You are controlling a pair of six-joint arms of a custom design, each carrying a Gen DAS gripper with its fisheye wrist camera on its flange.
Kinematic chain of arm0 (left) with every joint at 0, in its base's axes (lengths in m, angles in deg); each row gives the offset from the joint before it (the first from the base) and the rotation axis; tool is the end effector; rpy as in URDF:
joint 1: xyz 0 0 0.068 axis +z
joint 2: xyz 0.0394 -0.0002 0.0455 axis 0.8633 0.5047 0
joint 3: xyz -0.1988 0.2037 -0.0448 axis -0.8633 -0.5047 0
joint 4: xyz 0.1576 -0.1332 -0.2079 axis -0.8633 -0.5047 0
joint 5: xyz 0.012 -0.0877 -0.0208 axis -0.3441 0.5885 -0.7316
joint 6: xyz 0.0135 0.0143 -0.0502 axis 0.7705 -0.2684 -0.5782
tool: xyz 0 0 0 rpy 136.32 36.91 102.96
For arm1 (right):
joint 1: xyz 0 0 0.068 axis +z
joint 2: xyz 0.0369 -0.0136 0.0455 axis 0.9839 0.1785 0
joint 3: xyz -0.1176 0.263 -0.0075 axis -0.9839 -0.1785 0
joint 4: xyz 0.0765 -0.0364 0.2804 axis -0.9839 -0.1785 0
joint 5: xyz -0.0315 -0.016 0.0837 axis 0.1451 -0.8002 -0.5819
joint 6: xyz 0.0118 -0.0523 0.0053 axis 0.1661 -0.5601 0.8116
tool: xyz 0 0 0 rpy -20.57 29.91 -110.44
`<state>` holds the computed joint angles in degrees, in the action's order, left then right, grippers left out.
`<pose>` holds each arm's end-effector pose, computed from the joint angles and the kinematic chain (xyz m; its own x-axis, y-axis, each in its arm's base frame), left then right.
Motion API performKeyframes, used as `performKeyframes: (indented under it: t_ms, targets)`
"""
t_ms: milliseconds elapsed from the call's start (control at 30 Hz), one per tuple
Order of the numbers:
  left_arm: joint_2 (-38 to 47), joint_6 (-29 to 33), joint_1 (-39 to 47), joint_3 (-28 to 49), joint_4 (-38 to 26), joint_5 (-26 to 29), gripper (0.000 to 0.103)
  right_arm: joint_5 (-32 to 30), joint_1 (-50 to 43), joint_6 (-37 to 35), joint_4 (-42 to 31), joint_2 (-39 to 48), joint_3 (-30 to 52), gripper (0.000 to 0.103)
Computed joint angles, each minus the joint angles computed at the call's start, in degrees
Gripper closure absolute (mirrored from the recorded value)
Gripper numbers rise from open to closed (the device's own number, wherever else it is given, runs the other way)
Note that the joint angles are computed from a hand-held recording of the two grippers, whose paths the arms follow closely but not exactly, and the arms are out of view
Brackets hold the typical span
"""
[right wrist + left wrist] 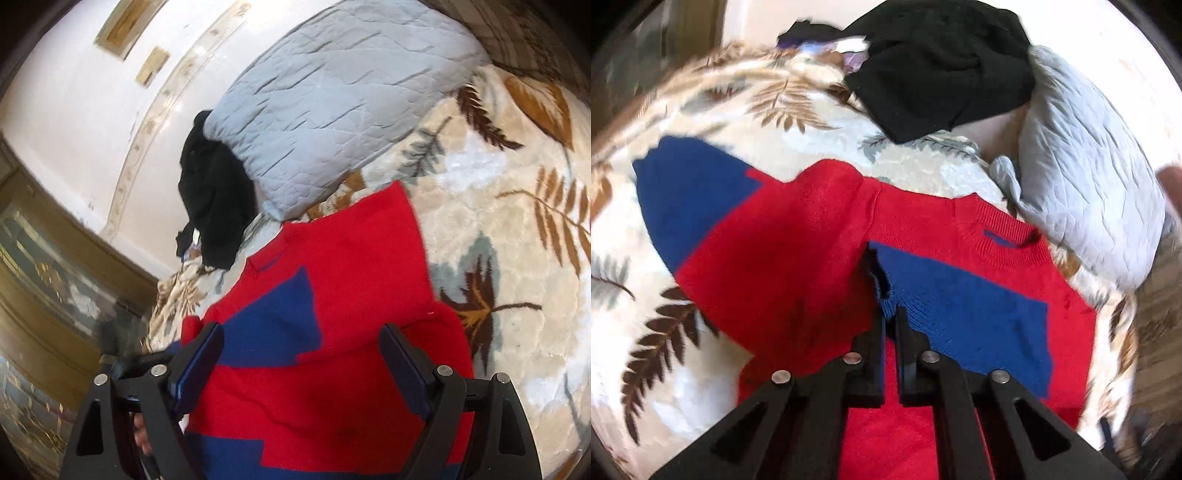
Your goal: Fold small clothes
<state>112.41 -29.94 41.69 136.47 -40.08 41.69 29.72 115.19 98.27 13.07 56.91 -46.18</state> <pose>0.3810 -0.1300 0.1819 -0.8834 0.0431 -0.4666 0.1845 0.9474 -0.2617 0.1792 0.1086 0.1705 -0.3659 0.7878 -0.4955 0.3793 0.6124 0.6936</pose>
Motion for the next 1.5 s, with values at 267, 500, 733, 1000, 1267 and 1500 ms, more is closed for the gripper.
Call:
performKeyframes:
  t_ms: [267,500,733,1000,1267,1500]
  targets:
    - [-1.58,3.68,0.99,-3.87,0.80,0.97,0.030,-4.71,-3.77,2.43,0.30,-1.91,-1.93,0.013]
    - [3.24,11.46,-2.10,-0.32,0.08,-5.46,0.030,-24.53,-21.32,-5.38,5.72,16.94,4.62,0.009]
    - [-6.72,13.82,13.56,-5.59,5.10,11.67,0.026,-9.22,-5.35,-2.65,-3.26,1.42,2.82,0.013]
    - [15.52,-1.91,33.66,19.20,-4.67,24.74,0.027,-6.28,1.35,-6.27,0.62,13.87,6.94,0.012]
    - [29.69,-6.63,32.63,36.06,-9.24,25.64,0.029,-8.73,-0.42,-7.17,4.85,16.80,5.96,0.012]
    - [35.74,-3.15,31.83,45.76,-16.47,18.43,0.095,-8.04,0.49,-8.90,4.39,18.05,7.79,0.012]
